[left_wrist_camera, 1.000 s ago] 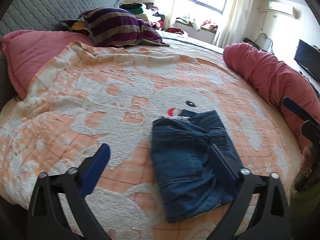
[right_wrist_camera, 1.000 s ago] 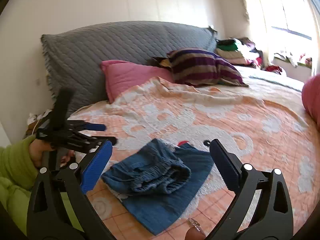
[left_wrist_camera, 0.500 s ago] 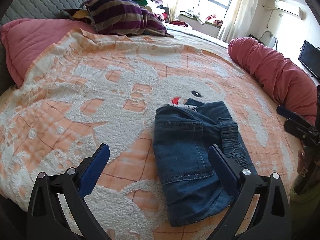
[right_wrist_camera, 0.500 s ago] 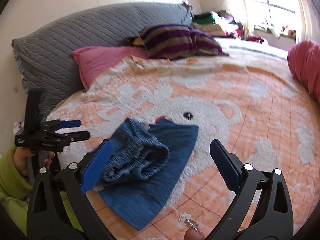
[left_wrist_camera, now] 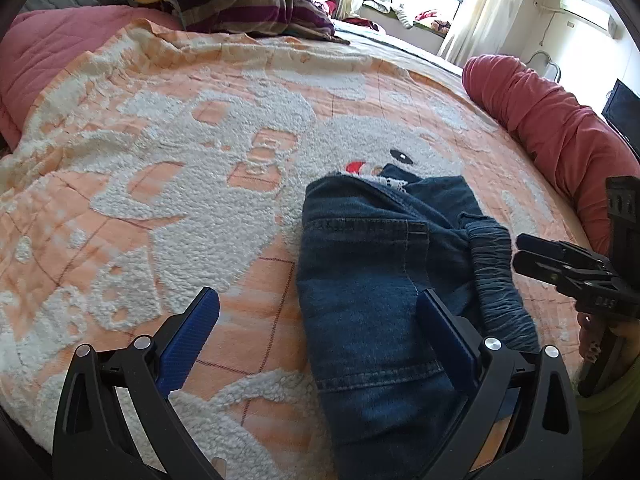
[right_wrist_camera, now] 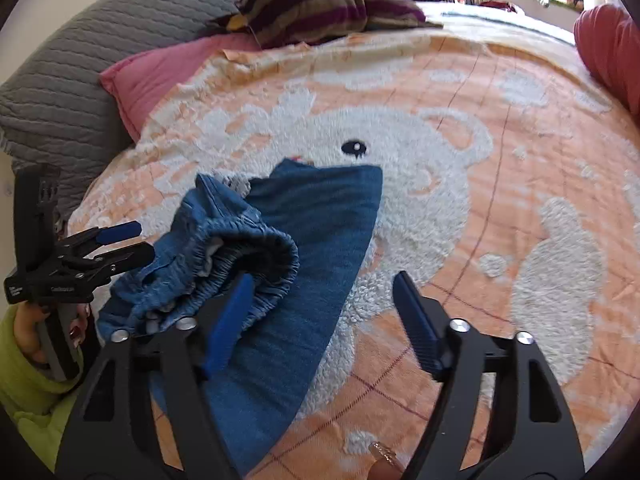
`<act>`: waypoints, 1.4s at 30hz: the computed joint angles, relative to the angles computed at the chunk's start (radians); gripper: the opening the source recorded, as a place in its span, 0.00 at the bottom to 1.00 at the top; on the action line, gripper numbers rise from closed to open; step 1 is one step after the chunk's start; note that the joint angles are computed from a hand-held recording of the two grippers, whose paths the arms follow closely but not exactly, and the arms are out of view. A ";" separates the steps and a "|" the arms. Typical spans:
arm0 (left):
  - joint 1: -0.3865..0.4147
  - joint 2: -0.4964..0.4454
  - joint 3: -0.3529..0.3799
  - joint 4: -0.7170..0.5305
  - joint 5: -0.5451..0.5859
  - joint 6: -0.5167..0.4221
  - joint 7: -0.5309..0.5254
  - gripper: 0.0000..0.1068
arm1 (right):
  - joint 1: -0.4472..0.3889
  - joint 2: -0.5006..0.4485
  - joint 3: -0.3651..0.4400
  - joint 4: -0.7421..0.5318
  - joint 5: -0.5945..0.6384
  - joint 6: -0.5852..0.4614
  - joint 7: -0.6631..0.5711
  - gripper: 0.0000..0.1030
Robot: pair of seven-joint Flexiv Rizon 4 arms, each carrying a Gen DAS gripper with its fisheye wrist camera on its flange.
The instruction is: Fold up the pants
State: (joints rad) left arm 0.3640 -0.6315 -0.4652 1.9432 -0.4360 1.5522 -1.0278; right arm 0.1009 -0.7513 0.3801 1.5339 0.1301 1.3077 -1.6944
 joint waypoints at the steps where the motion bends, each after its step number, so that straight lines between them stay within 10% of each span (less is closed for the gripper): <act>1: -0.002 -0.006 0.001 -0.006 0.000 -0.010 0.001 0.92 | 0.001 -0.011 0.000 -0.014 -0.001 -0.021 0.005 0.54; 7: -0.003 -0.028 -0.017 -0.028 -0.028 -0.069 0.028 0.90 | -0.009 -0.048 0.026 -0.067 0.031 -0.094 -0.021 0.50; 11: -0.021 -0.037 -0.018 -0.037 -0.056 -0.092 0.068 0.68 | 0.005 -0.054 0.014 -0.084 0.044 -0.112 -0.031 0.50; 20: -0.056 -0.044 -0.010 -0.031 -0.081 -0.035 0.101 0.52 | 0.029 -0.066 -0.008 -0.096 0.050 -0.100 -0.053 0.48; 25: -0.084 -0.038 0.017 -0.027 -0.017 0.012 0.082 0.40 | 0.022 -0.060 0.023 -0.076 0.049 -0.063 -0.126 0.19; 42: 0.019 -0.015 -0.074 0.007 0.080 0.040 0.004 0.31 | 0.028 -0.025 0.048 -0.004 -0.036 0.100 -0.113 0.11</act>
